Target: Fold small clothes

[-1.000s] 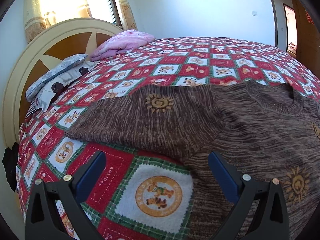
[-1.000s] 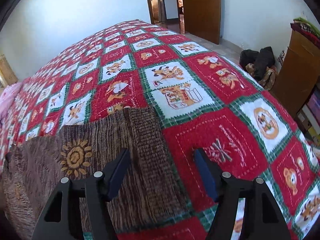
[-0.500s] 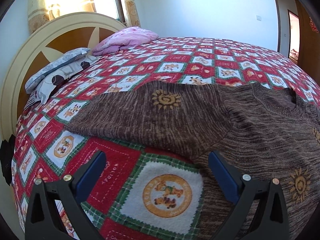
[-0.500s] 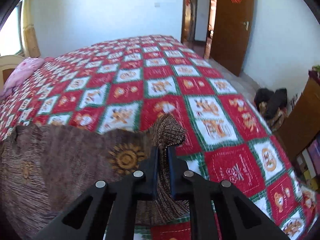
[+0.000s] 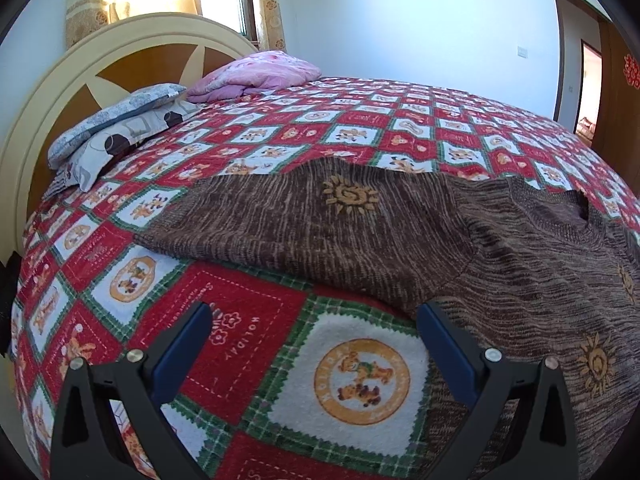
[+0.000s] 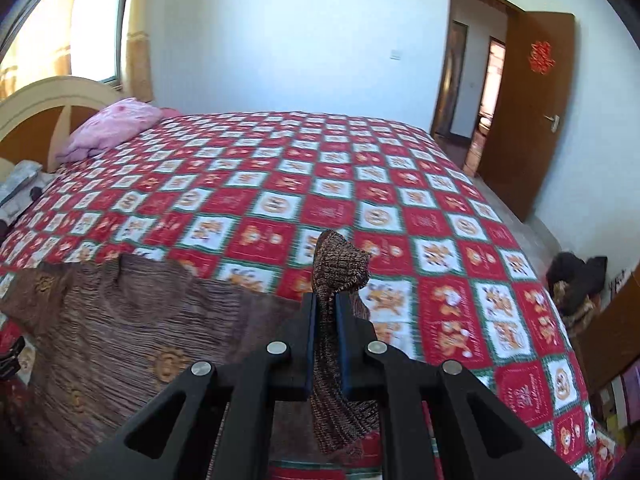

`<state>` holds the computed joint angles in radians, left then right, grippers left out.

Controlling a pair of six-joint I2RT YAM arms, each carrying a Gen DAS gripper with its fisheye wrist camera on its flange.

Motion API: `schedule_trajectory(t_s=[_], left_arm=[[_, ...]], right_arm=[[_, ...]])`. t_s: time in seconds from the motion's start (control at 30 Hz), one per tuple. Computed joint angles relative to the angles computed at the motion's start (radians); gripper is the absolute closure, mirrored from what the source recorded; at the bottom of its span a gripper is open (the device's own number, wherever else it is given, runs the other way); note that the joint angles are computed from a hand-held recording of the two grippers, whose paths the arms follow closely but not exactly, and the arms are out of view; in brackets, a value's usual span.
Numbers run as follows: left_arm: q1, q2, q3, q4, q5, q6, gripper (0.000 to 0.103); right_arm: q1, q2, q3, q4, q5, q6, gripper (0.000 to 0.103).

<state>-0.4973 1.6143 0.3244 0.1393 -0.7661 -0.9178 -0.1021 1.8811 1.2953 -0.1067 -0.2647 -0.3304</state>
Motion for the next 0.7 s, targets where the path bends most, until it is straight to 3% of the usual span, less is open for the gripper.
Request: schedule_trajectory(t_s=[0.23,0.47,0.57,0.63,0.67,0.7], left_arm=[[-0.007,0.03,-0.009,0.051,0.003,0.011,0.0],[0.01,0.061,-0.022,0.122,0.053,0.06,0.0],[0.015,0.078,-0.02,0.144,0.074,0.083,0.0],[0.014,0.077,-0.019,0.146,0.079,0.093,0.0],[0.008,0.07,-0.022,0.139,0.076,0.09,0.0],[0.004,0.062,-0.024,0.135,0.077,0.091,0.0]], right_arm=[[0.167,-0.015,-0.046,0.019,0.029,0.04,0.094],[0.35,0.089,-0.11,0.136,0.093,0.087,0.094],[0.379,0.165,-0.103,0.16,0.032,0.146,0.092],[0.38,0.203,-0.075,0.116,-0.01,0.174,0.074],[0.376,0.206,-0.078,0.097,-0.026,0.189,0.051],[0.366,0.19,-0.103,0.094,-0.051,0.195,0.036]])
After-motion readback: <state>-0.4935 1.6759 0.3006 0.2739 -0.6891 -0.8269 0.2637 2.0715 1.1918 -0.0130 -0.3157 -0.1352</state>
